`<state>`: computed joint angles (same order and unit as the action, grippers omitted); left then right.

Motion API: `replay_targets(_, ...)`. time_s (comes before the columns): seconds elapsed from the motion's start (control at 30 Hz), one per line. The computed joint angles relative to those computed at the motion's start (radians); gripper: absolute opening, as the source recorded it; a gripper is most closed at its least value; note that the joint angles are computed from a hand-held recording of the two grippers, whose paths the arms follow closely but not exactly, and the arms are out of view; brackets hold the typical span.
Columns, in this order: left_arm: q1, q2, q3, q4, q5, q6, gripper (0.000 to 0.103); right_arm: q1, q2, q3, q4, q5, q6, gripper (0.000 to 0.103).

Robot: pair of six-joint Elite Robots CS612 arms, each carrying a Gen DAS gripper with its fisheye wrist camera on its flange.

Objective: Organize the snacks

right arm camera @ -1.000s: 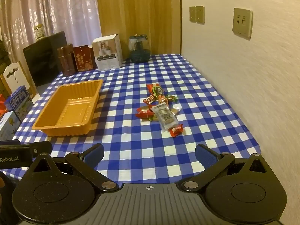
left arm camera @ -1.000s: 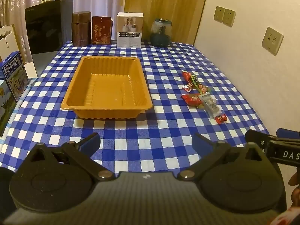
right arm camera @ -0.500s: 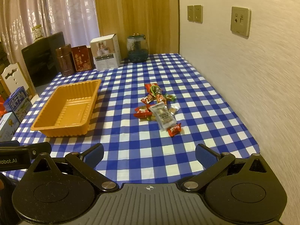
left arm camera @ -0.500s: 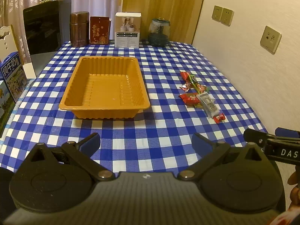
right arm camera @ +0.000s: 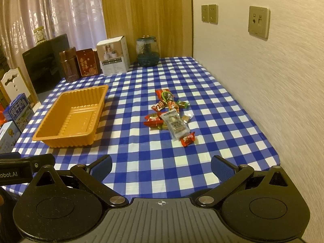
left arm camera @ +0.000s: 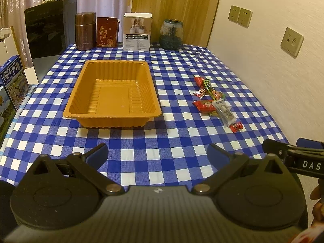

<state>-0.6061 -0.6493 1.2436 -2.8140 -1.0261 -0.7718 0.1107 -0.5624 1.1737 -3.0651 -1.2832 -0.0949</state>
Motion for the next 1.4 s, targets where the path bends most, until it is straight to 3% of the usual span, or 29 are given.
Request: replay_targets(1.4,0.002,0.002,-0.003,-0.004,-0.007,0.014,0.103,0.000,0.002,-0.002,0.001,-0.005,0.007,0.103)
